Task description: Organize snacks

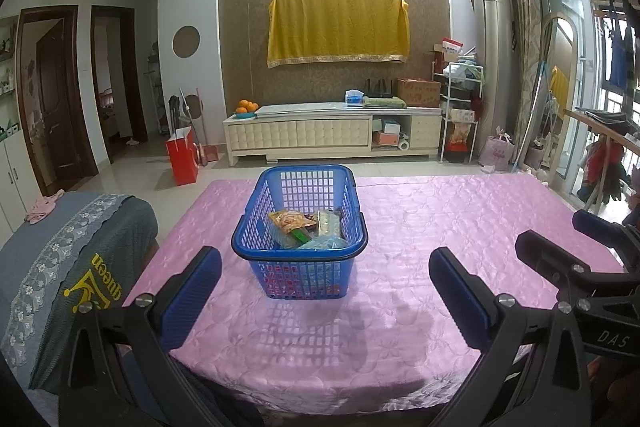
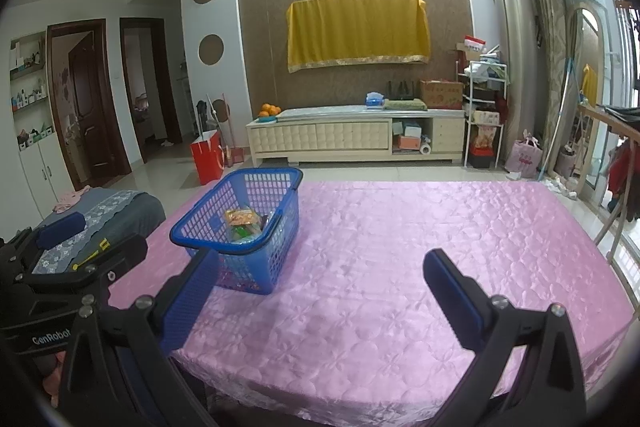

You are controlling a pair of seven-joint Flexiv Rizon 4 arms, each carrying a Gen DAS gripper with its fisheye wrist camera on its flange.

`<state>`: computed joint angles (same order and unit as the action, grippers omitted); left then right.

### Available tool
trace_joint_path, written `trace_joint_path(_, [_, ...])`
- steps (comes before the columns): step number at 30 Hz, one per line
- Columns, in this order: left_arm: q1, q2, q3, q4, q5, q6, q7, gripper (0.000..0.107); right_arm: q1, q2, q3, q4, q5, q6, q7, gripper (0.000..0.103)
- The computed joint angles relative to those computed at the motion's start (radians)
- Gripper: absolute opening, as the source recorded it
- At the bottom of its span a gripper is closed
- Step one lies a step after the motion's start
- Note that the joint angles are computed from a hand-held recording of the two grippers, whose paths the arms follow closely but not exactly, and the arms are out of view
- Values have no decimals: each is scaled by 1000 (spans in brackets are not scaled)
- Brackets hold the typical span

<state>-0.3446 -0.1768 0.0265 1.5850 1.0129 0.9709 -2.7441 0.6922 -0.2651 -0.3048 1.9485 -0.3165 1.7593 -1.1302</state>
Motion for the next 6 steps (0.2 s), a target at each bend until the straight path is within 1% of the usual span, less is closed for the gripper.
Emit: trace_joint_path(6, [-1,1,-1,3,1,-2,-3,103,-1,-1,1,-1,0,0,0,103])
